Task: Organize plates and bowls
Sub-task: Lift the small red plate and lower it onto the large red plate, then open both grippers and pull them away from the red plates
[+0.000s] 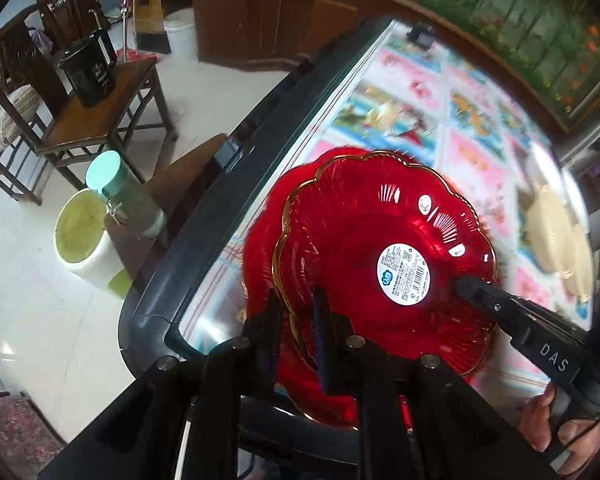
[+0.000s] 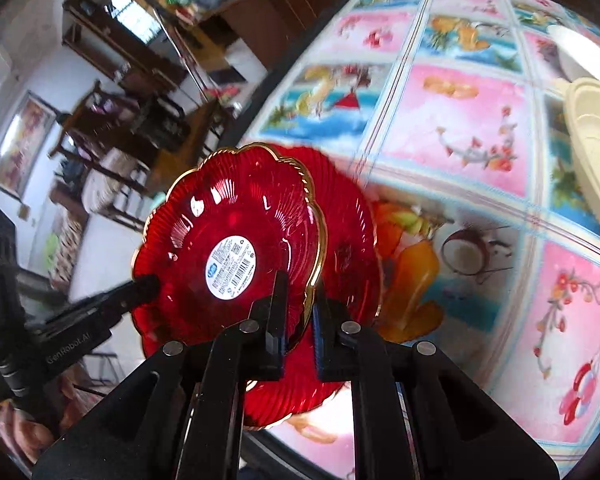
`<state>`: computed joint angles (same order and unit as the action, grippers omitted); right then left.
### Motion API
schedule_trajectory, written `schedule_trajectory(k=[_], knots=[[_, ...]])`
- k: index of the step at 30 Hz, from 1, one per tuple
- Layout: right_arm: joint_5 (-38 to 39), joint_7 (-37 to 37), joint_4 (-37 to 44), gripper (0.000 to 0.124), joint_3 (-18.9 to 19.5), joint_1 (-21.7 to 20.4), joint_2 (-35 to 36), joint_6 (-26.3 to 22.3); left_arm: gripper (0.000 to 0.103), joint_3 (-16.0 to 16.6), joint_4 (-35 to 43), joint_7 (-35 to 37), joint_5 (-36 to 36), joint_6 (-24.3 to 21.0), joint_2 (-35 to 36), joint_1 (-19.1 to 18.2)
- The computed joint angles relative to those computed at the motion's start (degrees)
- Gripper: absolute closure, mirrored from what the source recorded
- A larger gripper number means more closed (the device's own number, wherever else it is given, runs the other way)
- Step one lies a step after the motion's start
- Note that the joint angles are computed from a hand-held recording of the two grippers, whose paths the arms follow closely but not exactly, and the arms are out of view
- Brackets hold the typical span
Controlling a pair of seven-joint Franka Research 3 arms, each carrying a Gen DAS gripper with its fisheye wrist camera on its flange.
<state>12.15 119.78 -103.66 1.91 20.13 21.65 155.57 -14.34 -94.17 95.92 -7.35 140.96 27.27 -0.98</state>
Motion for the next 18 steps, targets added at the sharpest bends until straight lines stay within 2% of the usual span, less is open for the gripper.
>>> schedule_trajectory(k=[3,6,9,11,13,15,17,18], knots=[[-3.09,1.45,3.18,0.111,-1.25,1.34,2.37,-3.59,0.088,0.81,0.9,-0.52,2.37,-0.41,1.05,-0.86],[-9.07,4.25,6.3,0.105,-3.59,3.79,3.77,-7.22,0.084,1.62,0.33,-1.07,5.07,1.18,0.82,-1.88],[-12.97,4.98,11.02,0.101,-4.14,4.6,5.78,-13.74,0.083,2.85,-0.78,-2.77,9.14,2.55,-0.14,-3.4],[-16.59,3.09,15.75,0.099,-4.26,5.22,7.57,-21.14,0.083,3.91,-2.88,-4.3,12.47,5.41,-1.58,-4.25],[-18.18,2.19,17.27,0.099,-4.11,5.27,7.51,-24.67,0.083,5.31,-4.35,-7.09,15.87,8.02,-2.92,-5.13],[-20.17,2.17,16.51,0.099,-4.33,5.46,6.05,-25.1,0.082,6.01,-4.31,-9.39,17.79,9.14,-3.23,-5.2],[-22.62,3.34,14.41,0.099,-4.76,5.78,3.65,-23.75,0.082,5.23,-4.65,-10.27,17.03,9.57,-3.94,-4.09],[-22.54,3.32,11.7,0.099,-4.43,5.13,1.39,-20.94,0.082,4.01,-5.85,-9.52,15.18,10.74,-4.96,-2.85]])
